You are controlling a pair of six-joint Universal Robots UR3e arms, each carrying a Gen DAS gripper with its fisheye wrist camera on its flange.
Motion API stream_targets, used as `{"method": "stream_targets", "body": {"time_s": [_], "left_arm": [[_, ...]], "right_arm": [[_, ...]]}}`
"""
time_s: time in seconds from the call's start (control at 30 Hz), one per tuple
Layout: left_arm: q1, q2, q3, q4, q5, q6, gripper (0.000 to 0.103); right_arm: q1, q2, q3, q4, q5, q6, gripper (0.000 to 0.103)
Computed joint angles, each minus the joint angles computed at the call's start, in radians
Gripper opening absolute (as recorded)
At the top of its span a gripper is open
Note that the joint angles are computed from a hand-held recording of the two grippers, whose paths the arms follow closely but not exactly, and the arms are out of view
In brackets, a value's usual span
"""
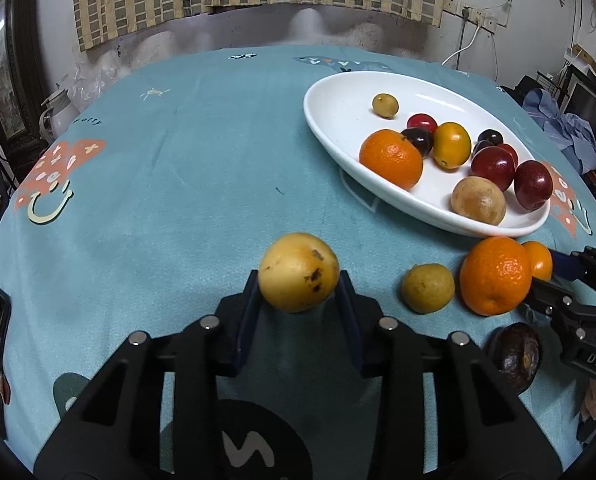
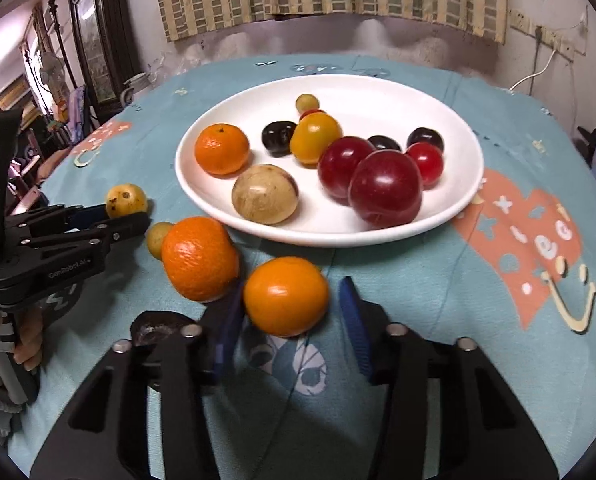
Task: Organize fruits
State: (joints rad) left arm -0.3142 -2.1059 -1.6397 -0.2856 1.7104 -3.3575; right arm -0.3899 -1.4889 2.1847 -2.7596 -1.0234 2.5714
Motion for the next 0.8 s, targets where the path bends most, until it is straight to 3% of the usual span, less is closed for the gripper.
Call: {"method": "stream_targets", "body": {"time_s": [0.37, 0.6, 0.7, 0.8], "left_arm": [[0.008, 0.037, -0.067, 0.059, -0.033, -0.007, 0.037], [-0.031, 0.075, -0.048, 0.071, -0.012, -0.002, 0.037], [-0.051, 0.060, 0.061, 0.008, 0.001, 0.019, 0.037], [-0.067, -0.033, 0.301, -0.119, 0.015, 0.030, 0.037]], "right_arm": [[-0.056, -0.069, 0.052, 0.035, 0.054, -0.028, 0.040], [-0.137, -0.210, 0.076, 0.115, 0.160, -0.058, 0.040], [-0.135, -0.199, 0.022, 0.098, 0.157, -0.018, 0.040], [-0.077, -0.099, -0.097, 0.038, 0.079, 0.053, 0.040]]}}
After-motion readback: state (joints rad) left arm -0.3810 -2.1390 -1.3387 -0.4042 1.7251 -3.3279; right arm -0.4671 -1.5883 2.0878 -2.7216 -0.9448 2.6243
